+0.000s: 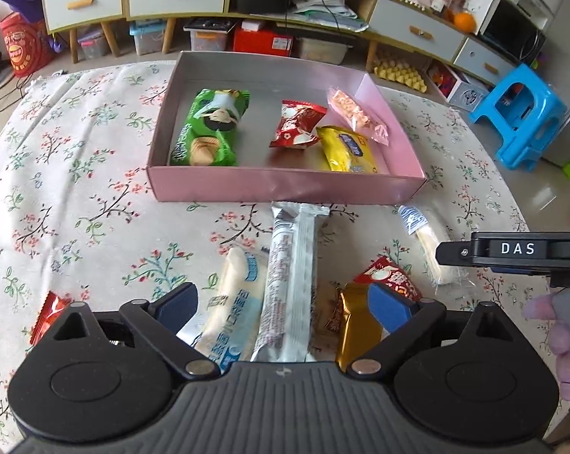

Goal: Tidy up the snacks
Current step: 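Grasp silver-white bar with left tool while right tool grasps clear bag of white snack, then carry silver bar with left tool while right tool carries clear bag into pink box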

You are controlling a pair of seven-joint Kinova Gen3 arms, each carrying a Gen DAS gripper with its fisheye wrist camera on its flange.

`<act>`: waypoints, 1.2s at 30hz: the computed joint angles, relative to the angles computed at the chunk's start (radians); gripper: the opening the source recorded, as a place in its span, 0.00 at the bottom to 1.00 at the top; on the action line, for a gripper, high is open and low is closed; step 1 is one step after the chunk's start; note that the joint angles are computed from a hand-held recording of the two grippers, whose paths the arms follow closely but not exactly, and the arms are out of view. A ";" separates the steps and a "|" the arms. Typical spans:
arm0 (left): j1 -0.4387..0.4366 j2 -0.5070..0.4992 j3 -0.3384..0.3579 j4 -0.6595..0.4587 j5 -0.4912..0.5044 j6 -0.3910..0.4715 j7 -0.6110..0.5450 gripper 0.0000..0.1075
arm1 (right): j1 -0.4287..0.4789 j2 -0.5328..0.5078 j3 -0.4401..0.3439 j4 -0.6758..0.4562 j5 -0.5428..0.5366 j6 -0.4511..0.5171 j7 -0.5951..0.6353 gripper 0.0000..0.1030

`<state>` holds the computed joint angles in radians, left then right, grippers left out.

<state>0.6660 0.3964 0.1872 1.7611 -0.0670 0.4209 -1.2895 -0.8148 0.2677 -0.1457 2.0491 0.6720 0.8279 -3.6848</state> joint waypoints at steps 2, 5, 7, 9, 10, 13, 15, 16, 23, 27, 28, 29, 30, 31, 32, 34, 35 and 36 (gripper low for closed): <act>0.012 0.008 -0.006 -0.006 -0.010 -0.002 0.002 0.82 | 0.012 0.003 0.002 0.007 -0.004 -0.024 0.009 0.84; 0.005 0.023 0.009 -0.017 -0.005 -0.003 -0.016 0.64 | 0.022 0.011 0.006 0.009 -0.021 -0.044 0.026 0.84; -0.002 0.035 0.018 -0.029 0.007 0.005 -0.031 0.56 | 0.027 0.017 0.012 0.010 -0.031 -0.053 0.035 0.84; 0.010 0.044 0.007 -0.040 0.006 0.011 -0.027 0.51 | 0.028 0.022 0.018 0.009 -0.038 -0.059 0.041 0.84; 0.018 0.049 -0.001 -0.048 0.002 0.016 -0.020 0.49 | 0.027 0.024 0.022 0.010 -0.039 -0.062 0.040 0.84; 0.034 0.063 -0.015 -0.064 -0.007 0.024 -0.006 0.46 | 0.030 0.033 0.032 0.010 -0.046 -0.068 0.040 0.84; 0.041 0.072 -0.022 -0.073 -0.014 0.027 0.001 0.44 | 0.034 0.040 0.037 0.007 -0.052 -0.071 0.049 0.84; 0.045 0.075 -0.026 -0.075 -0.018 0.025 0.006 0.43 | 0.033 0.045 0.040 0.005 -0.054 -0.069 0.051 0.84; 0.059 0.101 -0.040 -0.110 -0.045 0.042 0.019 0.38 | 0.018 0.072 0.056 -0.015 -0.036 -0.045 0.060 0.84; 0.067 0.112 -0.049 -0.124 -0.060 0.052 0.025 0.32 | 0.008 0.090 0.059 -0.032 -0.023 -0.025 0.082 0.83; 0.068 0.114 -0.050 -0.127 -0.064 0.054 0.024 0.32 | 0.007 0.093 0.059 -0.035 -0.020 -0.023 0.090 0.83; 0.066 0.118 -0.047 -0.131 -0.065 0.056 0.021 0.31 | 0.004 0.096 0.059 -0.038 -0.016 -0.020 0.095 0.81; 0.062 0.119 -0.044 -0.132 -0.065 0.056 0.015 0.31 | 0.001 0.098 0.061 -0.039 -0.012 -0.019 0.098 0.80; 0.060 0.119 -0.043 -0.131 -0.065 0.055 0.012 0.30 | -0.002 0.100 0.062 -0.040 -0.007 -0.018 0.099 0.80; 0.056 0.119 -0.041 -0.131 -0.063 0.055 0.010 0.30 | -0.005 0.102 0.063 -0.041 -0.001 -0.018 0.101 0.80; 0.045 0.118 -0.033 -0.129 -0.053 0.052 0.002 0.27 | -0.007 0.108 0.062 -0.048 0.003 -0.009 0.115 0.73; 0.040 0.117 -0.030 -0.128 -0.047 0.050 -0.001 0.27 | -0.008 0.109 0.062 -0.051 0.002 -0.008 0.122 0.68; 0.037 0.116 -0.029 -0.127 -0.042 0.050 -0.002 0.27 | -0.007 0.110 0.061 -0.052 0.001 -0.008 0.130 0.62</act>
<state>0.7035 0.5128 0.1584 1.6340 -0.1093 0.4705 -1.2916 -0.8216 0.3781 -0.0850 1.9968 0.6729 0.8195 -3.5547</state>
